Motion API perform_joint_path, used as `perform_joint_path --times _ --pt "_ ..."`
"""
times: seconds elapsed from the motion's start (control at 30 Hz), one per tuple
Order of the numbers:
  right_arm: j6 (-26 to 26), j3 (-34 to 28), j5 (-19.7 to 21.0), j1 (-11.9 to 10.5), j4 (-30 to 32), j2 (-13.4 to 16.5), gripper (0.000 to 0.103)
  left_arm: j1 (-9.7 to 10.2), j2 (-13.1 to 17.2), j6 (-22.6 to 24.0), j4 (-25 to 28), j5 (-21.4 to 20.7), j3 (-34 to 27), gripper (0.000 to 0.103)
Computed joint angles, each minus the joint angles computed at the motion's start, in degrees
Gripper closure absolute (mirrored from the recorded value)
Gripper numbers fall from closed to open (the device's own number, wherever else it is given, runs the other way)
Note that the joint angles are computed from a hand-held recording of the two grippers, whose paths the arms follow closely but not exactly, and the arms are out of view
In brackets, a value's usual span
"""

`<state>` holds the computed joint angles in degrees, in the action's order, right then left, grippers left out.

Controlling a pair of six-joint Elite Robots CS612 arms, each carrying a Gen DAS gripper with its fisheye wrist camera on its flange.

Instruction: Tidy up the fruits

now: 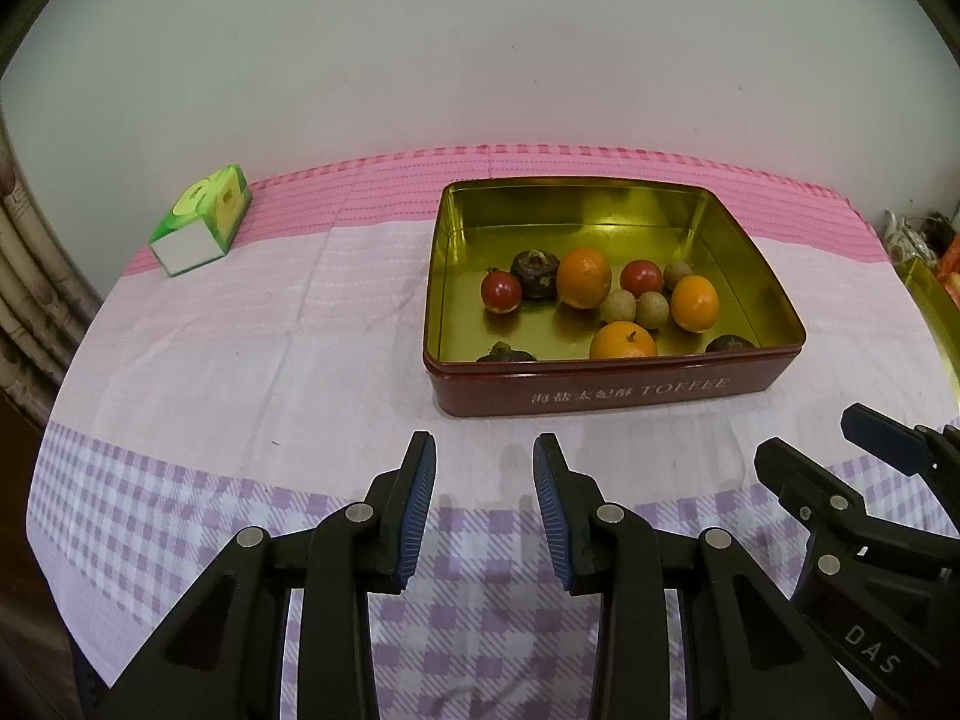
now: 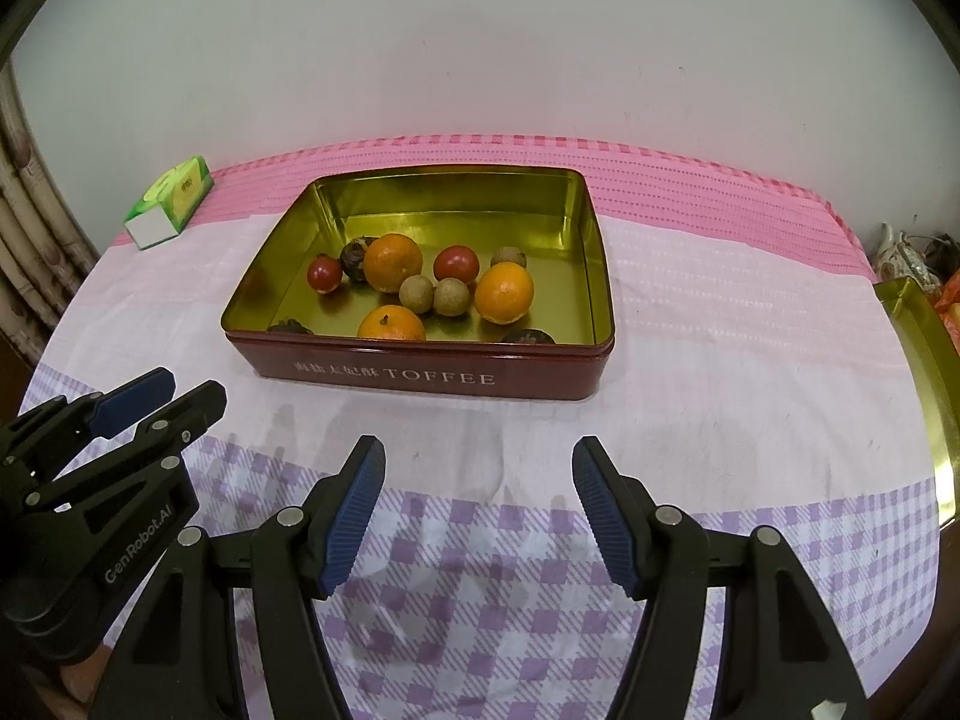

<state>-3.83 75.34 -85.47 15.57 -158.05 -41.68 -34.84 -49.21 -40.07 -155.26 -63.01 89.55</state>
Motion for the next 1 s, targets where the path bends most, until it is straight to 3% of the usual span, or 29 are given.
perform_joint_path --times 1.0 --pt "0.1 0.2 -0.2 0.0 0.1 0.0 0.041 0.05 0.0 0.4 -0.2 -0.7 0.1 0.067"
